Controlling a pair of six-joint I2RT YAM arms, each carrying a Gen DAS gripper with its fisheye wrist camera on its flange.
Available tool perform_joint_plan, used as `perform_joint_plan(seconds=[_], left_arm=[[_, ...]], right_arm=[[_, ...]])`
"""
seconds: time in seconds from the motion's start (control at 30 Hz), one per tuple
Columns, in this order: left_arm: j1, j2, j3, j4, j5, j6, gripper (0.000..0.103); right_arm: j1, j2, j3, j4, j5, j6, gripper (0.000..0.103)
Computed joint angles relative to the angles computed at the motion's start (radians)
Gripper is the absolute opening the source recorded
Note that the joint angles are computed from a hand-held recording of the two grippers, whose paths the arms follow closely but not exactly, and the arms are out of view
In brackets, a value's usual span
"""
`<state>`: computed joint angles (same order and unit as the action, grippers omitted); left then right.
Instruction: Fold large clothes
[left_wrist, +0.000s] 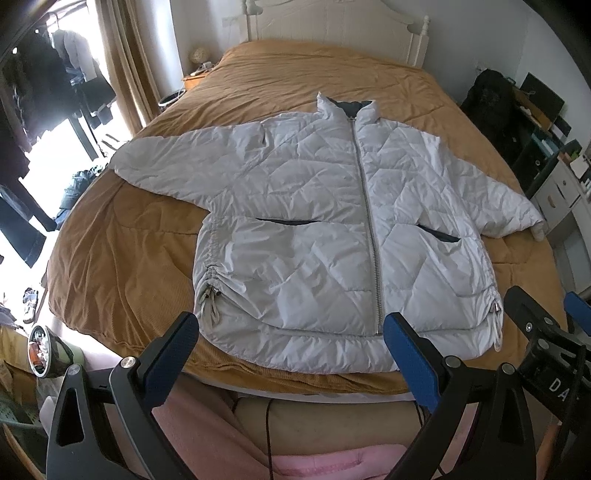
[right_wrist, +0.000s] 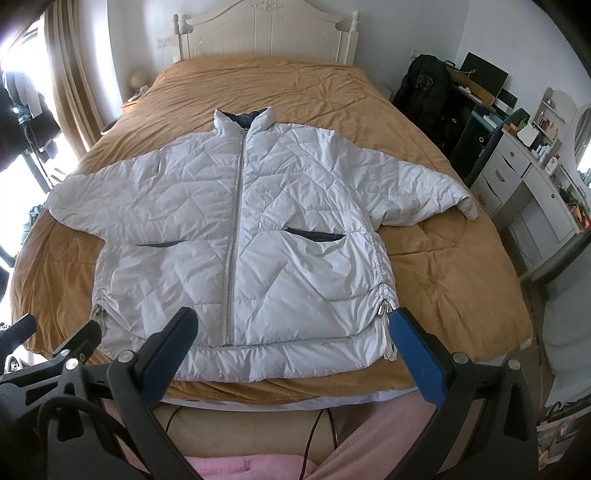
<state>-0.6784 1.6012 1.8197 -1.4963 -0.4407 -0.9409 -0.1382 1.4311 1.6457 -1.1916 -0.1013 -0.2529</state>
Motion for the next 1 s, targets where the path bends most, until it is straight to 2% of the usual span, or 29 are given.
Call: perform_joint_plan(seconds=[0.63,1.0], left_arm=[[0.04,-0.023,-0.049,0.04,0.032,0.02,0.1],[0.09,0.005,0.004,0.037,0.06,0.067,0.1]], right_arm=[[0.008,0.004,0.0,0.0,0.0,0.006,0.103],[0.058,0.046,0.044,-0.014,0.038,0.043,0.103]])
